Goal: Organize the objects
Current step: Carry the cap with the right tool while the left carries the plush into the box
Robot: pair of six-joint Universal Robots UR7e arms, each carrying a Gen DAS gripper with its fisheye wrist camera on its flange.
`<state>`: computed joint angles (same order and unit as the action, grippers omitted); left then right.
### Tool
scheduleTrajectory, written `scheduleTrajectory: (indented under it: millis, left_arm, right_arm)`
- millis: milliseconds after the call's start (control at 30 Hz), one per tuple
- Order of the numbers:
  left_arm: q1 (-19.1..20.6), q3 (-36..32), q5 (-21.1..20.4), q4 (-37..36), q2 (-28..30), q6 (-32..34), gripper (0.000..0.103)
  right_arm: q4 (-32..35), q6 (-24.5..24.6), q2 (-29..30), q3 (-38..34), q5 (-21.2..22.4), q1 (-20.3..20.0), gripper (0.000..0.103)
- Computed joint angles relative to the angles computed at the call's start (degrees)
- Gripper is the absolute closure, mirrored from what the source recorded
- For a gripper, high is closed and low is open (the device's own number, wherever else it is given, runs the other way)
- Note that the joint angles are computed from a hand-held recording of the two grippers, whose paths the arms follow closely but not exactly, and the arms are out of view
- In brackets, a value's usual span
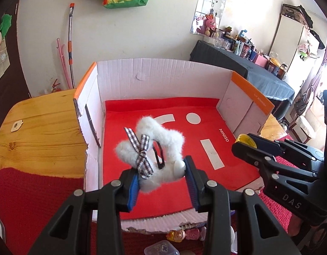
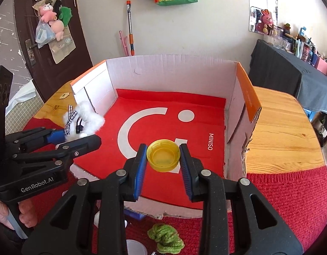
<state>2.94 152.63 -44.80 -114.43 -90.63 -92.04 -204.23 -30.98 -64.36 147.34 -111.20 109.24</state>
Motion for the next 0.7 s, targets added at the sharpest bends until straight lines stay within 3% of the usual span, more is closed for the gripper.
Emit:
scheduleTrajectory:
  millis: [433,700]
  left_arm:
    - [11.6,0.8,-0.6,-17.3,4.8,14.9,0.063]
    - [14.6,0.6,-2.4,-20.3,6.2,17.8,0.062]
  right_arm:
    - [4.9,0.6,4.9,-6.3,-2.5,-1.8,0.074]
    - [7.5,1.0,7.2,-8.1,-4.3,-2.9,0.074]
